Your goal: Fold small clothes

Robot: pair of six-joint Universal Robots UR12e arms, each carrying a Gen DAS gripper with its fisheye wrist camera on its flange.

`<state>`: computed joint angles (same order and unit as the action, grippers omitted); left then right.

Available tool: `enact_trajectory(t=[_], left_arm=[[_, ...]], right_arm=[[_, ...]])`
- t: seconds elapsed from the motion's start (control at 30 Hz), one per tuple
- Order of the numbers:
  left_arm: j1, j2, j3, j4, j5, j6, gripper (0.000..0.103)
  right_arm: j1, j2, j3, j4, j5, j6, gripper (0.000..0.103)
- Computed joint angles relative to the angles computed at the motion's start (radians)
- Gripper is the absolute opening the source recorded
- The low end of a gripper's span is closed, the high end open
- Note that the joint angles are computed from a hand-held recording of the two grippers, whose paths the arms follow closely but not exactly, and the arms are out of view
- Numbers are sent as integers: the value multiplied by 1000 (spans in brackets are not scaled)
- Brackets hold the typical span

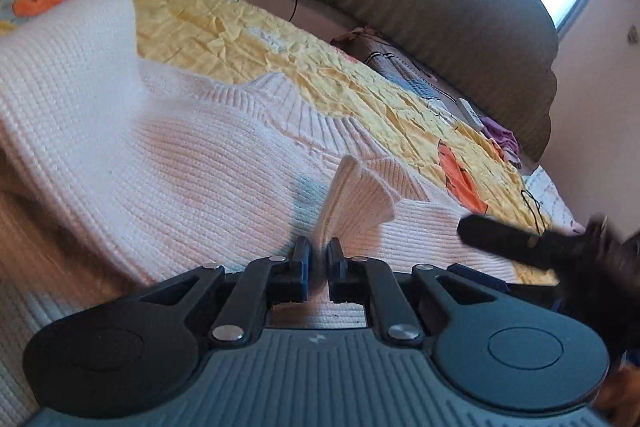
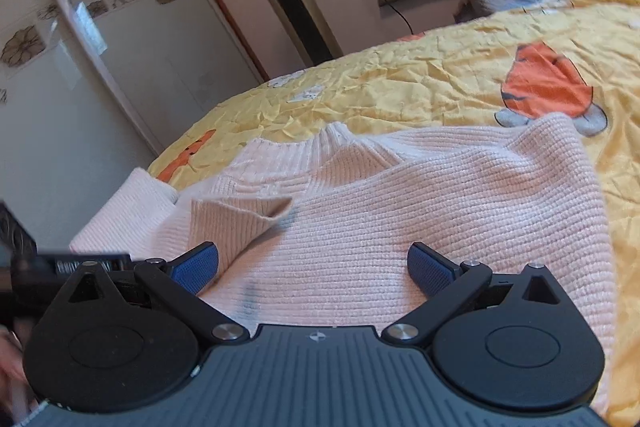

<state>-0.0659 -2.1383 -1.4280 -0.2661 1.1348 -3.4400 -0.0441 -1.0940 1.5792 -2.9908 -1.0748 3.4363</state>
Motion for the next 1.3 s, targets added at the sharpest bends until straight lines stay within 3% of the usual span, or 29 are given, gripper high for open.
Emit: enact_trajectory(t=[0.13,0.23,0.33,0.43,0.53,0.6,0.67,0.83,1.0,1.1,1.3], left_arm=[[5,10,-12,6,-14,-10,10],[13,9,-17,19,-42,-22,10],[19,4,-19,33,-70,-27,10],[23,7,-28,51,-86,-24,10],[27,14,-41,74,-115,15,13],[27,35,-69,107,-104,38,13],[36,53,-107,175,-120,27,15],[67,111,-194,285,-94,-74,52],[96,140,-227,319,-51,-135,64],[99,138,-218,269,-29,-174,65],[94,124,-199,235,-44,-199,65]], right_arm=[[-24,42,-97,163,279,226,99],[-17,93,-174,229,360,360,96],[5,117,-230,290,291,389,89],[17,140,-271,341,279,410,88],[26,137,-288,402,218,365,65],[28,131,-287,438,178,329,36],[22,127,-280,465,158,289,15],[13,106,-233,365,168,262,11],[-30,71,-205,210,231,283,12],[-57,44,-190,231,184,237,12],[-94,28,-124,265,106,257,12]])
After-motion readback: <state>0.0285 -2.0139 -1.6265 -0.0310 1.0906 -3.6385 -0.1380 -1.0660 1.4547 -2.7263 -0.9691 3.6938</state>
